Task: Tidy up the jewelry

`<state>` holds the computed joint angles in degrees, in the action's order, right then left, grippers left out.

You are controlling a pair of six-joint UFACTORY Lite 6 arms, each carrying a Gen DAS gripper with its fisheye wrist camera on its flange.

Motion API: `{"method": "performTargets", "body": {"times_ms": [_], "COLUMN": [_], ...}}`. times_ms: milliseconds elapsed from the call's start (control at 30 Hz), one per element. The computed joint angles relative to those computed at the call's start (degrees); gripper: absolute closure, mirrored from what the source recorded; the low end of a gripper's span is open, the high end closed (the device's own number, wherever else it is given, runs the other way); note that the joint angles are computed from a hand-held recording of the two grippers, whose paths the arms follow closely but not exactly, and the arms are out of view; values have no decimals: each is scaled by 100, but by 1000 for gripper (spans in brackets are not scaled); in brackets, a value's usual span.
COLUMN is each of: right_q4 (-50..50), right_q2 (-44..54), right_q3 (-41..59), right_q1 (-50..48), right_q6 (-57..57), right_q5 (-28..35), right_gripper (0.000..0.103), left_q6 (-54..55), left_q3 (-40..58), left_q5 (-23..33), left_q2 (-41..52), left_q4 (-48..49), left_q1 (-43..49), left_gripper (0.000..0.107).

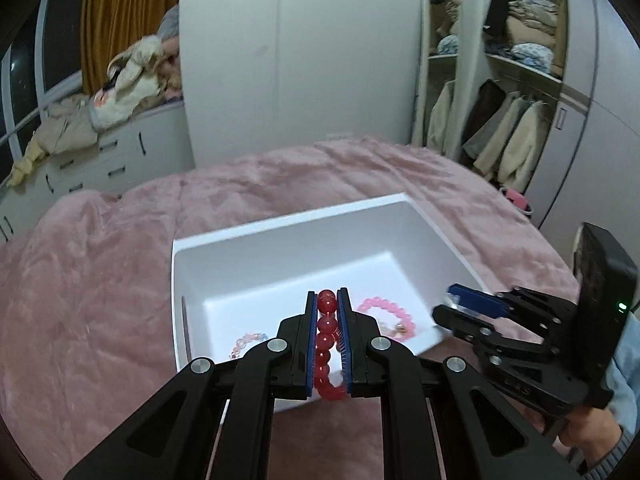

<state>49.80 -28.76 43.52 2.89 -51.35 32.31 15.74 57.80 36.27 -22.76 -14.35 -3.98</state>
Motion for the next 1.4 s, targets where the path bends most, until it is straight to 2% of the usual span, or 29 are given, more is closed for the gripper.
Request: {"method": "performTargets", "body": {"times_ms": [267,367,500,600,767,800,833,867,900,933,1000,1100,1333,1400], "right_q4": [111,25,-201,-589,-1015,-1339,-1423,-1407,-1479,-1712,-2143,-2445,-2448,-2683], "right_q2": [640,759,1085,1164,943,824,732,653,517,416,12,-404,-790,-862], "right_q3": [212,197,410,516,503,465,432,406,373,369,288,410,1298,1559], "right_q1": [397,581,700,781,928,1004,1016,1007,999,1027,1062,914,219,263], "right_q6": [-137,-60,275,714,1118,1474,1591,1590,1673,1923,2404,2861,3027,3325], "right_q5": [-493,-675,-738,-775,-713,-768,-755,-721,-655,-633,-603,-298,1132,1535], "right_gripper": [74,74,74,73,41,28,21,22,19,14,6,5,5,5], "left_q6": [-186,-503,-865,-796,-788,-747,-754,-839,-908,-932,-1038,-1167,-1804,-2045], "left_q3": [-118,-146,-252,-297,-544,-597,-634,-713,-740,-781,-881,-945,-857,-763], "left_q5": [-473,-605,-714,-643,-633,-607,-585,-568,-533,-486,-437,-227,588,921], "left_q2": [876,1174,1306,1318,989,875,776,583,458,282,-85,-593,-1555,-1840], "left_q4": [131,449,802,685,668,589,580,648,696,699,770,822,1345,1504], "left_q1": [278,274,285,347,284,284,277,242,206,193,167,155,-190,-345], "left_gripper": [92,92,92,92,87,83,77,74,67,58,52,31,13,13]}}
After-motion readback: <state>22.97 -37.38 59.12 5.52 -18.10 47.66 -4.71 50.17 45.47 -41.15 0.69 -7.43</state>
